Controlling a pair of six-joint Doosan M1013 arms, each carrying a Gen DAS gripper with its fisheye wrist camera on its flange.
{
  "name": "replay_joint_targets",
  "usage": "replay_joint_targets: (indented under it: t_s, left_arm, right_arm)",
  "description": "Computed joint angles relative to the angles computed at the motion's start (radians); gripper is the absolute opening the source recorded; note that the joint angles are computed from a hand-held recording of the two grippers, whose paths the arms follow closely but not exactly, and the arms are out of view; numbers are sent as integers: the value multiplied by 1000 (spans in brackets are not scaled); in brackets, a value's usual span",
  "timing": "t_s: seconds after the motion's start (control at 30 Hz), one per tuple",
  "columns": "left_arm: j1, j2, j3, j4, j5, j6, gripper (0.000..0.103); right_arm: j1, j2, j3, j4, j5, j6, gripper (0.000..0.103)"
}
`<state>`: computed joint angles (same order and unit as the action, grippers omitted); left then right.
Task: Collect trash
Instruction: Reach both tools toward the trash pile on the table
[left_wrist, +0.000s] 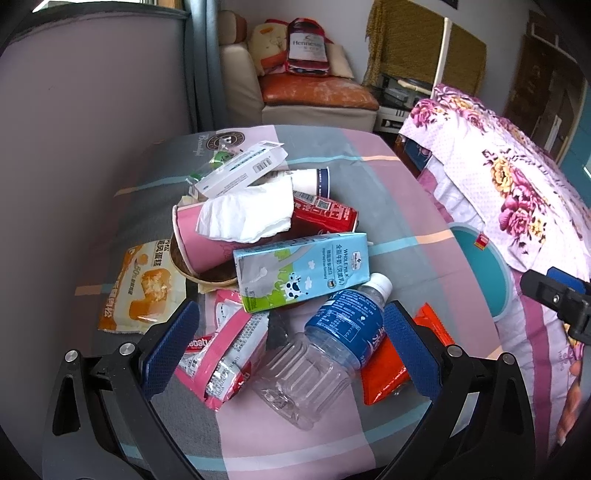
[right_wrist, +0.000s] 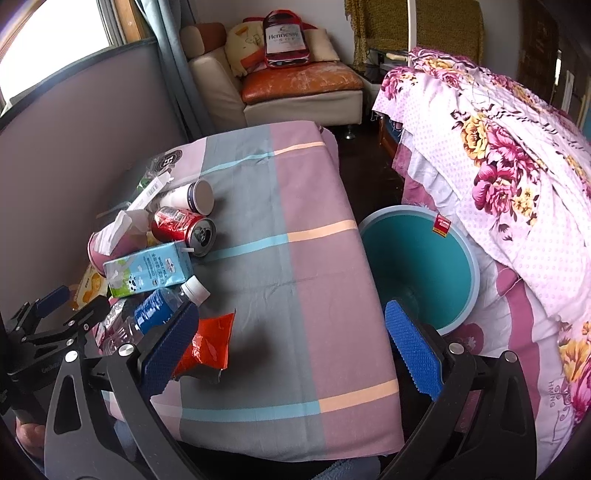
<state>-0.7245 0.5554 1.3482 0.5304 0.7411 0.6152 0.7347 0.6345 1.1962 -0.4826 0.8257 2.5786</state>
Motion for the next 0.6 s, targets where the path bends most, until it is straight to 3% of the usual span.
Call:
replay_joint_targets:
  t_s: [0.6]
  left_arm:
    - [17,-7,14,-81,-44,109,100]
  right_arm:
    - [-8,18,-33,74,23,-53,97]
